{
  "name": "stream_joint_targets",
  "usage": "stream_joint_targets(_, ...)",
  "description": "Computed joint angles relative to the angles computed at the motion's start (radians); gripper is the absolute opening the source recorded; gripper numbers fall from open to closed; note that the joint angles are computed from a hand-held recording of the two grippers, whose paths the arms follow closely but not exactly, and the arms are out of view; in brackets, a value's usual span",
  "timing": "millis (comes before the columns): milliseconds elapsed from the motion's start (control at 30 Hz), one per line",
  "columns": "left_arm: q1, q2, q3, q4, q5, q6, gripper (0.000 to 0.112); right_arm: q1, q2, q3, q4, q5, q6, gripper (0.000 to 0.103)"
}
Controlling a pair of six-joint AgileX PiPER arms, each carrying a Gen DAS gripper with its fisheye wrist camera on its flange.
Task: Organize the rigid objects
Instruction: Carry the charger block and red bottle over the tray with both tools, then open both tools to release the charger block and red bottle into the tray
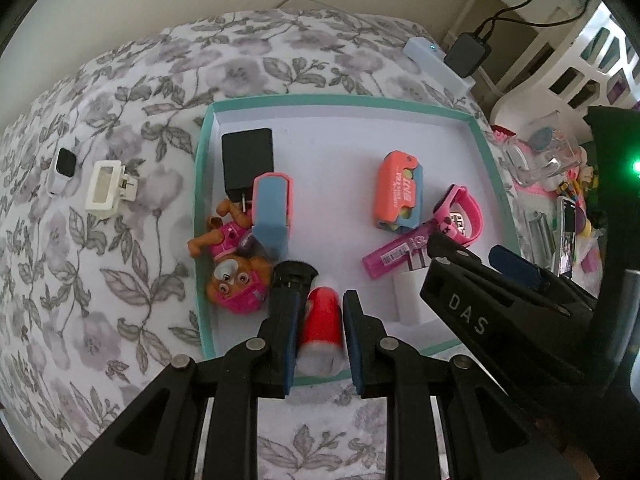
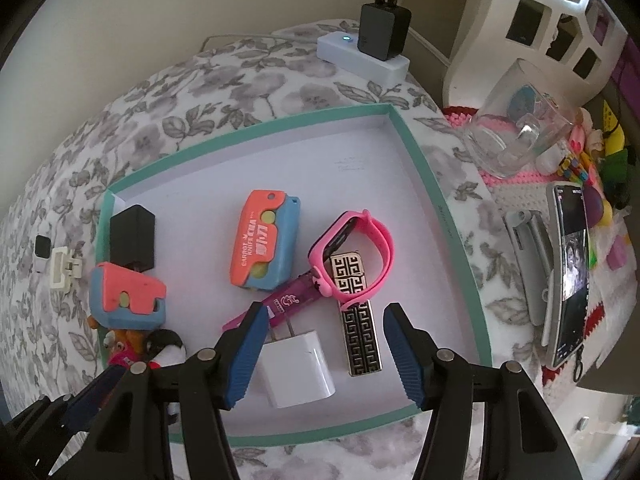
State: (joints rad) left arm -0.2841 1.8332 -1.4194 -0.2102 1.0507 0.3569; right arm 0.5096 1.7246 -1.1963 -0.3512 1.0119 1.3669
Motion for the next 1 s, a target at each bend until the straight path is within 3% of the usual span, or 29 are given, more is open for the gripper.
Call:
stream_joint_targets(367, 0.026, -0.003, -0.031, 0.019, 0.01, -0.025, 0.033, 0.007, 0.022, -0.028, -0.005, 0.013, -0.022, 0.063)
stream_joint_targets(467, 0.043, 0.001, -0.051, 0.036, 0.01, -0.054, 0.047, 0.011, 0.035, -0.044, -0.005, 0.018, -0.032, 0.063)
stream_joint_targets(633, 0.077, 0.017, -0.087, 0.072, 0.002, -0.117, 0.057, 0.02, 0.055, -0.07, -0.001, 0.019, -0.054, 0.065)
stream_joint_targets(700, 0.093, 0.033, -0.105, 0.089, 0.001, -0.145, 0.069, 0.027, 0.071, -0.089, -0.005, 0.033, -0.063, 0.07)
stream_joint_targets(800, 0.116, 0.054, -0.129, 0.12, 0.0, -0.19, 0.075, 0.037, 0.084, -0.108, -0.021, 0.041, -0.065, 0.079)
stream_joint_targets(900, 0.141, 0.078, -0.152, 0.147, 0.0, -0.231, 0.087, 0.049, 0.092, -0.125, -0.046, 0.05, -0.059, 0.081)
stream_joint_targets(1000, 0.16, 0.102, -0.175, 0.185, -0.002, -0.276, 0.09, 0.057, 0.099, -0.138, -0.061, 0.055, -0.052, 0.083)
